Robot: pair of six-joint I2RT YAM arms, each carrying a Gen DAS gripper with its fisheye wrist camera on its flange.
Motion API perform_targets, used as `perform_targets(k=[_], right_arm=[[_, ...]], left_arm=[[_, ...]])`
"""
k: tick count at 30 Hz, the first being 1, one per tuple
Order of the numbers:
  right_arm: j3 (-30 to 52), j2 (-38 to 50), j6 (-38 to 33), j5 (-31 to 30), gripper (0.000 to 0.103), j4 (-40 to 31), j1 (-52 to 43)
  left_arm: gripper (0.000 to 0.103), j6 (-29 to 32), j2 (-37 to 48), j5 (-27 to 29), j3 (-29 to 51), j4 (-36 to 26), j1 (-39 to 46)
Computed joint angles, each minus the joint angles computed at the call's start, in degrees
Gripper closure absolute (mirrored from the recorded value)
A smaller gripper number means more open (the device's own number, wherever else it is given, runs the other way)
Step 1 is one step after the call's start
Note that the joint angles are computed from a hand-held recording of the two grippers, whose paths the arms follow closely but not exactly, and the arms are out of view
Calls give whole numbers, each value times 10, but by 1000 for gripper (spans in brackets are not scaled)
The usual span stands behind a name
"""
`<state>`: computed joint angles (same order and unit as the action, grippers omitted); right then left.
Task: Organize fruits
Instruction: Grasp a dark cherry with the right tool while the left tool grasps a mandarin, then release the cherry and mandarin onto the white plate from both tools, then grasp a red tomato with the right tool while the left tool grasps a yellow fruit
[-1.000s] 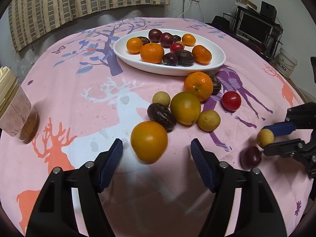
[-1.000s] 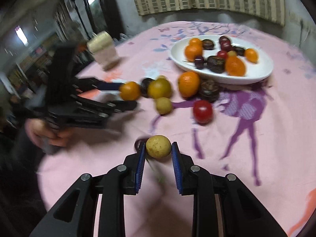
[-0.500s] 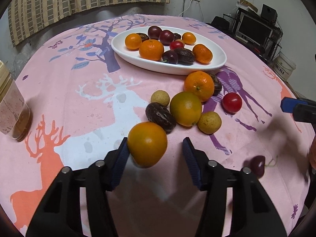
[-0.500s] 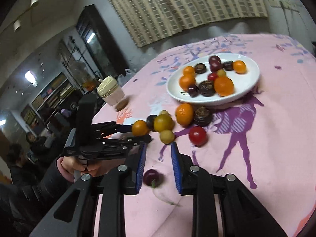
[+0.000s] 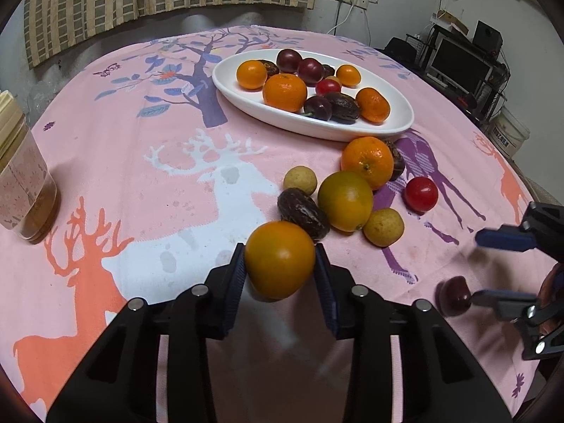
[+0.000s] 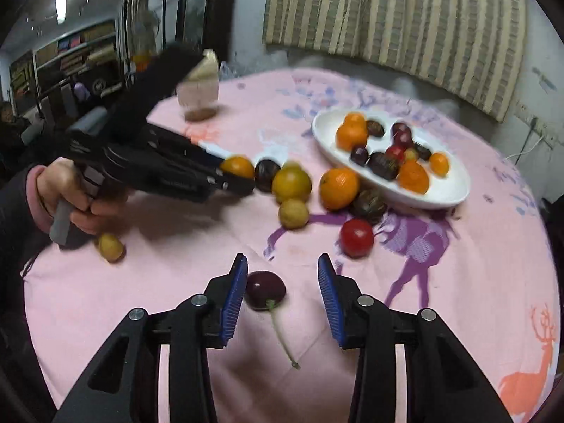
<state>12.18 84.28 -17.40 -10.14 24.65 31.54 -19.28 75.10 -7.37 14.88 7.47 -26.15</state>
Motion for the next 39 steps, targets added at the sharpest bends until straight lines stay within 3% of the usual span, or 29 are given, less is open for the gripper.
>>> perform_targets(k=[2,3,5,9,14,16,19,24,26,27,28,30,35,39], right_arm=[[38,44,-14,-22,63,-39,-10],[52,66,-15,-17,71,-49,-9],[63,82,-16,-19,73,-65,-14],[57,58,-10,-45,73,-70,-36],[80,3,27,-107,73,-81,-114],[125,21,67,-132,73,-74,-148],[224,115,130,-111,73,-21,-165],[364,263,161,-81,72,-10,-170],[380,283,161,-61,56,-11,-166],[377,284,159,-59,44,-11,-169],[358,274,157,-69,44,4,-175],[308,238,131,-92,44,25,-181],[200,148,80,-107,44,22,-165],[136,104,43,-88,44,26,-134]], left_arm=[[66,-1,-2,1,0,-2,0],[66,-1,-5,3,-1,-4,1],[66,-2,-10,2,-2,-9,0],[67,-13,-41,-25,-6,-33,-22],[67,-12,-156,-25,29,-118,-11],[67,14,-104,-16,98,-123,3],[67,44,40,22,223,-103,32],[66,45,263,22,419,-129,57],[52,20,295,8,462,-182,57],[37,18,283,11,449,-177,58],[25,22,247,14,407,-140,57],[12,27,165,-25,324,-91,44],[11,13,-50,-93,183,-148,2],[11,-79,-253,-148,81,-284,-81]])
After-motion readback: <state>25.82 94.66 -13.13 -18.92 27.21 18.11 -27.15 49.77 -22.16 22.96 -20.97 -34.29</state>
